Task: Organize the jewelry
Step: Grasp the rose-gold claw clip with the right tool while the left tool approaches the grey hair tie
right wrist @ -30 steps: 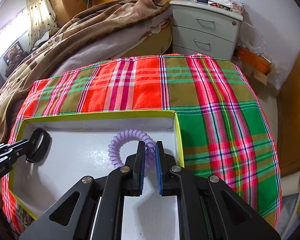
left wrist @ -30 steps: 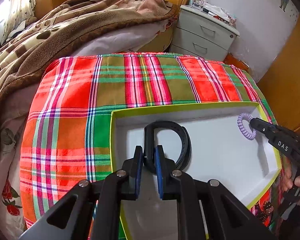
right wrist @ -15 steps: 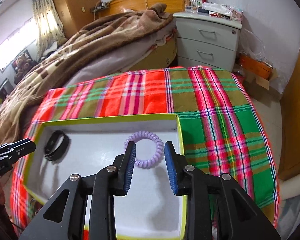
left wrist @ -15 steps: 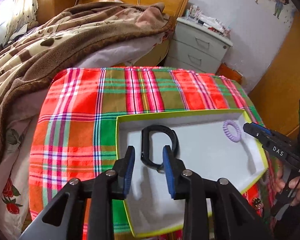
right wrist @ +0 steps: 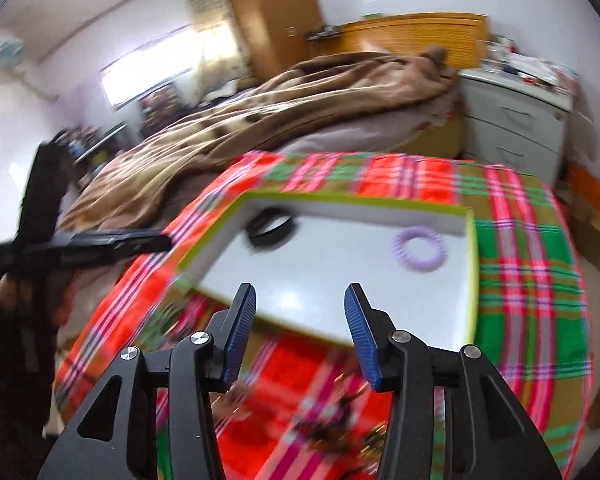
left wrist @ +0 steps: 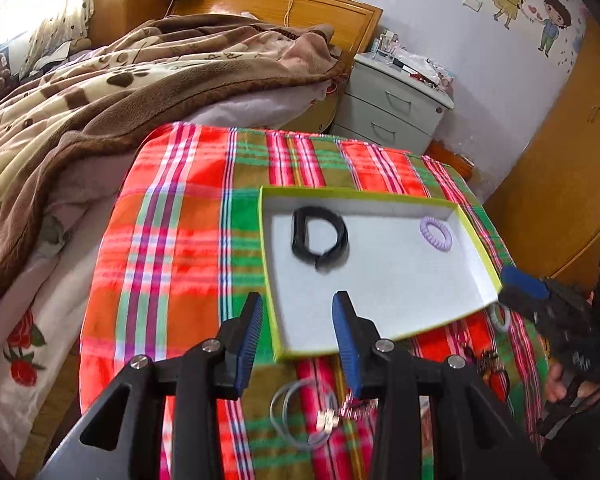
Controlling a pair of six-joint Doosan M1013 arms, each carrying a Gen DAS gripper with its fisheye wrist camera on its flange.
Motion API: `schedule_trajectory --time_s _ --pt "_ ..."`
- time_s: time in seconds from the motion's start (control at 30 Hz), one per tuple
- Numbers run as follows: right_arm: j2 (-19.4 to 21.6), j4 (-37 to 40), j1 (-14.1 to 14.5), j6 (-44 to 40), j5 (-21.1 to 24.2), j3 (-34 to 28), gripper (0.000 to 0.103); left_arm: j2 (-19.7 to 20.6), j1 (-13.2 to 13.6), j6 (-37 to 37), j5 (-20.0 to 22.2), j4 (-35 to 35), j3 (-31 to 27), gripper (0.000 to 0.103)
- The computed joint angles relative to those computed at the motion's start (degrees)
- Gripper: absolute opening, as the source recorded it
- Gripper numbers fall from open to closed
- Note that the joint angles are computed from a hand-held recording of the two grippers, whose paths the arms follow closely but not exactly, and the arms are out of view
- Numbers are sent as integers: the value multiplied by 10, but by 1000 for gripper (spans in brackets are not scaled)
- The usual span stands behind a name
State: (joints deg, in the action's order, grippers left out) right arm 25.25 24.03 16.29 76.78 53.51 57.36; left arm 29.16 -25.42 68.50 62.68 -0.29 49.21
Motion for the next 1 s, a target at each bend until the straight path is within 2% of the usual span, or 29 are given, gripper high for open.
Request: schedule_trajectory --time_s 0.33,0.5,0.67,0.9,1.0 --pt "-13 94 6 -147 55 35 48 -38 -2 -22 -13 -5 75 38" --pt "-5 116 6 -126 38 32 48 -50 -2 -27 -20 -11 97 38" --pt "15 154 -1 -114 79 10 49 -56 -3 -29 -19 -17 109 38" --pt "-10 139 1 -129 109 41 50 -64 -2 -23 -26 -28 124 38" --pt "-22 131 7 -129 108 58 50 -65 -2 -23 -29 -30 127 38"
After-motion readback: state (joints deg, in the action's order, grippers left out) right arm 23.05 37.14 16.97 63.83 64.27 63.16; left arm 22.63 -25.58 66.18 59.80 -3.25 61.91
